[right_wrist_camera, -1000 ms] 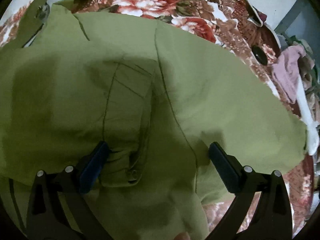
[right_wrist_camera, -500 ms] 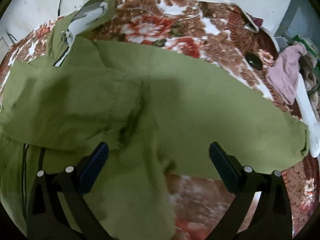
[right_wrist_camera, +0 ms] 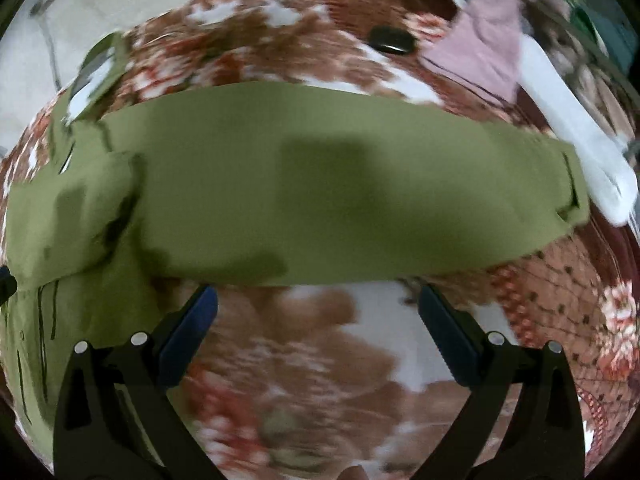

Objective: Fold large clothes

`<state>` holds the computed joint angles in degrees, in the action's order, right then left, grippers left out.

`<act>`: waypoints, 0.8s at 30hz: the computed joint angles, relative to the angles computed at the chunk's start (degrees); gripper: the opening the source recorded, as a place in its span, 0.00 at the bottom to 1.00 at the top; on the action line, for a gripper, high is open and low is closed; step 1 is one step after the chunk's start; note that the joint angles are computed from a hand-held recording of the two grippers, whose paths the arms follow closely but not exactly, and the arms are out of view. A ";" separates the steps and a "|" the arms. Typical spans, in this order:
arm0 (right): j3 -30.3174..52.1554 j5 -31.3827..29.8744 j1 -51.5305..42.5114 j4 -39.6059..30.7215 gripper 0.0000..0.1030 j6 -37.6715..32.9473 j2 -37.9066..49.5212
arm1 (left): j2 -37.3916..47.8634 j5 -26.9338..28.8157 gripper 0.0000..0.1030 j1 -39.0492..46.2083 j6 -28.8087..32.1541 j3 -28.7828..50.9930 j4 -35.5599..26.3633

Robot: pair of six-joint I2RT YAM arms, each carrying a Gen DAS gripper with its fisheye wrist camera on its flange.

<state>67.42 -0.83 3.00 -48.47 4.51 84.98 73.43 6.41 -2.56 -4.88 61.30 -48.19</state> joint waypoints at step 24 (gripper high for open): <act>30.99 -17.65 -41.92 -10.56 0.95 -8.62 34.01 | 27.22 -5.26 0.95 -25.64 -6.11 12.23 11.23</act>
